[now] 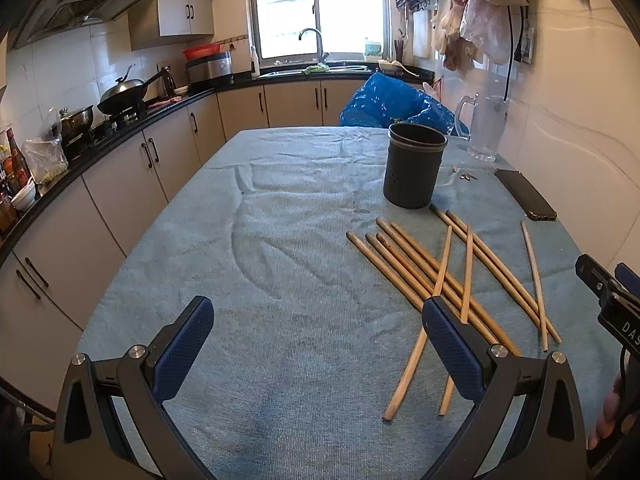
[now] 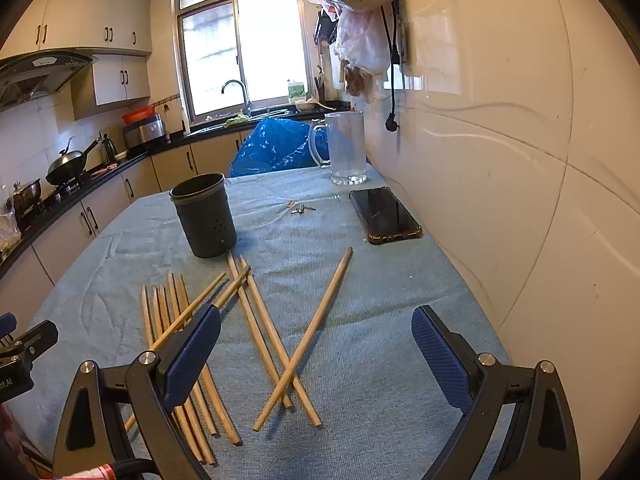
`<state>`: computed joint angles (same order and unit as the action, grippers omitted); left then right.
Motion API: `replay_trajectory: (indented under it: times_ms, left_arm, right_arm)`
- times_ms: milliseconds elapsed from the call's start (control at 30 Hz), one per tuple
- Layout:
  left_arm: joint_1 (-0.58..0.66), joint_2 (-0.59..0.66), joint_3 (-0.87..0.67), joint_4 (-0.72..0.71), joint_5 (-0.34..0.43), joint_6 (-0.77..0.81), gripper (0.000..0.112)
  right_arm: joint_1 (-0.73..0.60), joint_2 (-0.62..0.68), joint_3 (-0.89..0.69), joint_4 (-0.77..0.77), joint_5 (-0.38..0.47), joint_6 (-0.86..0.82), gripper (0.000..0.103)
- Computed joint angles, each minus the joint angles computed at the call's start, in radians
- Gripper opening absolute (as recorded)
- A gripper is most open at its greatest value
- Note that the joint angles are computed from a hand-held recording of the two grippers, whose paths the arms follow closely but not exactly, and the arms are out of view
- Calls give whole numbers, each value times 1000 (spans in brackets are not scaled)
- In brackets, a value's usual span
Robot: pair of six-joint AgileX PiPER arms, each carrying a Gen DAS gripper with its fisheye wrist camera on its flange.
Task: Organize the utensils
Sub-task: 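Move both grippers open toward the scattered wooden chopsticks, then close the left gripper on a wooden chopstick while the right gripper grasps another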
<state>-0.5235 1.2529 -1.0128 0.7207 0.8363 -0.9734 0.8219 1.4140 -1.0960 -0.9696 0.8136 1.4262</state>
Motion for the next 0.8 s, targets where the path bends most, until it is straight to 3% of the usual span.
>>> replay_trajectory:
  times_ms: [233,367,567,633,800]
  left_arm:
    - [37,16,-38,-50,-20,96,103]
    - [85,64,-111,-161,-54,277,103]
    - [171,250,-330,-464,-49,623,98]
    - [179,325,-417,-518,-19,684,83]
    - [203,556,-697,-701,117,883,70]
  right_arm:
    - [-56,-2,10,40,-32,-45,99]
    - [-150,7,-4,135,-68,-168,99]
    - [-360,64,-81,509,-170,-569,98]
    - [-429,103,-130,693,-195,-752,92]
    - [-547,257,-305,1053,-120,-1074,74]
